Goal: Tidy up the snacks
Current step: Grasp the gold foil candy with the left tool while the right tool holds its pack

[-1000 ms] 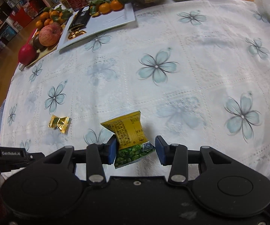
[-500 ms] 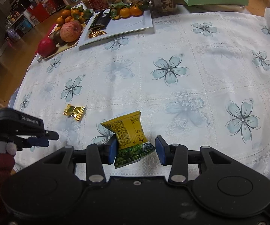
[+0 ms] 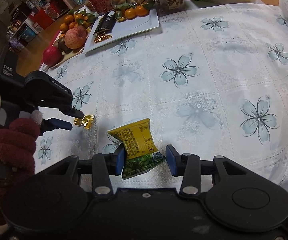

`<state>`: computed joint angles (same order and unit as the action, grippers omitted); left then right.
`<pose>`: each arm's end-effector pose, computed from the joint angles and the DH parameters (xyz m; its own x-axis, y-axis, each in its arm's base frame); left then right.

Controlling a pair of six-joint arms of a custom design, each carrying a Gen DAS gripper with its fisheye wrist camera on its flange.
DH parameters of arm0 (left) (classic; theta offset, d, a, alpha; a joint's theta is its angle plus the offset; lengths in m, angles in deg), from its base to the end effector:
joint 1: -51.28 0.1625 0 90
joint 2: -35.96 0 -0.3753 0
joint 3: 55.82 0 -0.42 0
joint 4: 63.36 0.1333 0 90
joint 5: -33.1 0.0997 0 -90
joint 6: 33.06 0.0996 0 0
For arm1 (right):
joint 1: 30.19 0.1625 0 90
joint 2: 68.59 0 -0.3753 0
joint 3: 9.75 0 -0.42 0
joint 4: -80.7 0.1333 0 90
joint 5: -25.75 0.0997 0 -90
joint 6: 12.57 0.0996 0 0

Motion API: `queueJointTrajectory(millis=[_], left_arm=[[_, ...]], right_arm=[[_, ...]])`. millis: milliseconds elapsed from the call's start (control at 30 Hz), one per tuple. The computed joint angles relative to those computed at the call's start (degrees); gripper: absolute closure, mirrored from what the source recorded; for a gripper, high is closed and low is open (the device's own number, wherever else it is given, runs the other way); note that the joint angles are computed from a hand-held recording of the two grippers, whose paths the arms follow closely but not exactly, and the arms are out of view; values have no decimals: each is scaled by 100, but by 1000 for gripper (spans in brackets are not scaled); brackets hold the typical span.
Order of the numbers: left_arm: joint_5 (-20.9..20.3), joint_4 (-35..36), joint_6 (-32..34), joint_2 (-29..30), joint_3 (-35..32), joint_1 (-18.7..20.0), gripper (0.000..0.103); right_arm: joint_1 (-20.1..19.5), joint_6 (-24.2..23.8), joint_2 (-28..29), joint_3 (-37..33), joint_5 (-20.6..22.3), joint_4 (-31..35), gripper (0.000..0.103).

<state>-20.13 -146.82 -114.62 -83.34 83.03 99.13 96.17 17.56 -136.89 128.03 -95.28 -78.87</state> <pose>-0.0359 -0.3271 0.2337 -0.6574 -0.5511 -0.5139 -0.3242 0.8225 -0.4672 0.2947 -0.2621 0.0327 -0.8948 -0.0346 0.4450 -0.1661 0.9512 -0.2601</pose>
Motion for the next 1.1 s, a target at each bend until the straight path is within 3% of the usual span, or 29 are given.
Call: queueJointTrajectory(millis=[433,733,800,867,1100], left_arm=[[331,48,-181,1039,-308,245,63],[190,-135,192,948,-215,455,63],[129,-159,285,863,-182,445,79],[73,-171,360,801,-161,453,80],[-133,362,315,493,-229,85,80]], right_arm=[[-25,47,-291,122,200,-157,59],[-32,8,-249,111,225,-184,59],[-37,14,-238,110,207,-182,59],[-50,51,-225,101,182,-150,59],[-76,106,-185,86,110,-97,59]])
